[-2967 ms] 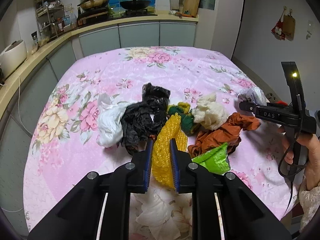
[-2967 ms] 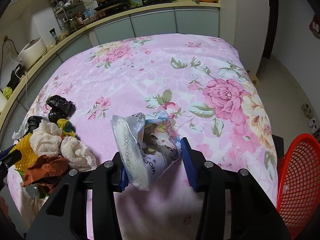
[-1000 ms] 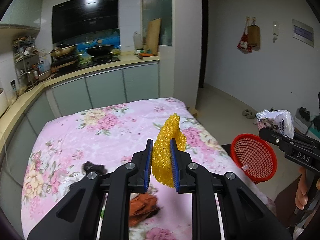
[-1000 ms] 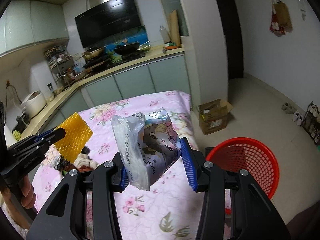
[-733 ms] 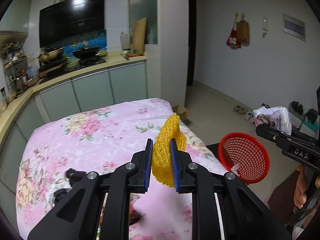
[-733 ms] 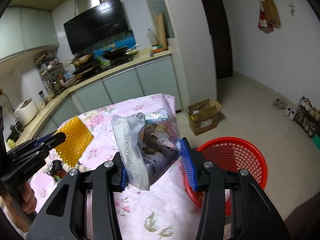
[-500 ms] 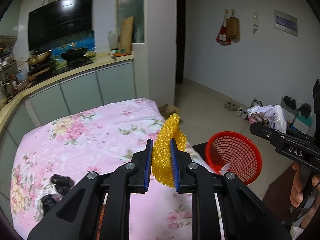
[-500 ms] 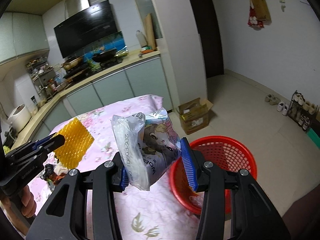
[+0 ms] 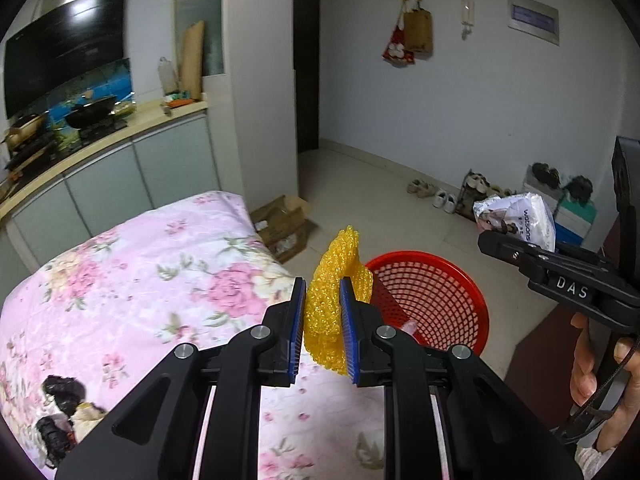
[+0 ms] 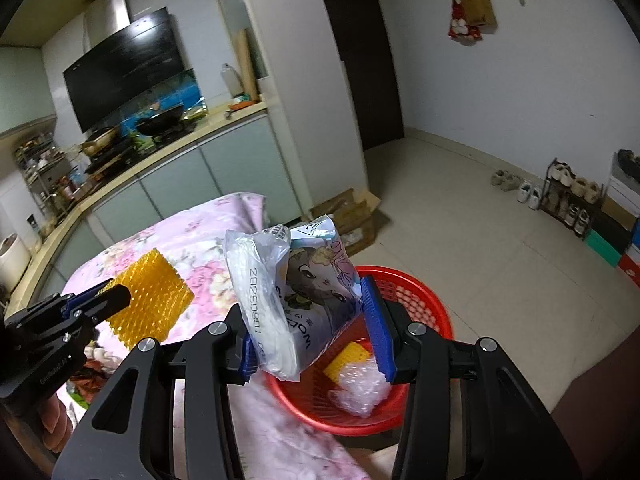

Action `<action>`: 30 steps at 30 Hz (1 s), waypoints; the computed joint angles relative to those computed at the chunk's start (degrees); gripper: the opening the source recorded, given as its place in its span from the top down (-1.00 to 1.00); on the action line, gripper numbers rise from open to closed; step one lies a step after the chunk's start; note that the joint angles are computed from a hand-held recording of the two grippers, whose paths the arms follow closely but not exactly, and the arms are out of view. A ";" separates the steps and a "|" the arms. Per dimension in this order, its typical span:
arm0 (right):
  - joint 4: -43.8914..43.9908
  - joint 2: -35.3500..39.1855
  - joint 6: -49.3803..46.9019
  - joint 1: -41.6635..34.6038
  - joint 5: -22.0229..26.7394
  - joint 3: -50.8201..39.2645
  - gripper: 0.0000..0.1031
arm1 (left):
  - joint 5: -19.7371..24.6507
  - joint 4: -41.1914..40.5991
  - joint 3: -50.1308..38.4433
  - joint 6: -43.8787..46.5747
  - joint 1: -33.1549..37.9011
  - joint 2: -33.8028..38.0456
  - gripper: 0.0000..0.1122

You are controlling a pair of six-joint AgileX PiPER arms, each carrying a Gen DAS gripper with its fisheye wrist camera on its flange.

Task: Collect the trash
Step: 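Carry the net and packet over the red wastebasket, then open both tools to drop the net and packet into the wastebasket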

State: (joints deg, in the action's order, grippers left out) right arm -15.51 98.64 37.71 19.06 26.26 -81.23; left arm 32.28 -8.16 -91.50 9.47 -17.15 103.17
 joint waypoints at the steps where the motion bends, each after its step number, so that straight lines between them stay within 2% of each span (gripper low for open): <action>1: -0.02 0.01 0.12 -0.25 0.10 0.09 0.16 | 0.50 -0.35 -0.87 0.28 -0.43 0.85 0.71; 6: 0.89 0.85 -0.38 -1.89 0.24 0.63 0.16 | 3.22 -2.68 -5.71 2.25 -2.03 5.86 0.71; 20: 7.07 8.23 -5.51 -6.57 4.13 -2.92 0.16 | 13.32 2.42 -23.12 -1.50 -7.43 21.70 0.70; 30: 15.13 15.11 -13.25 -8.75 7.70 -8.31 0.15 | 17.64 1.73 -30.02 -1.79 -7.96 27.49 0.70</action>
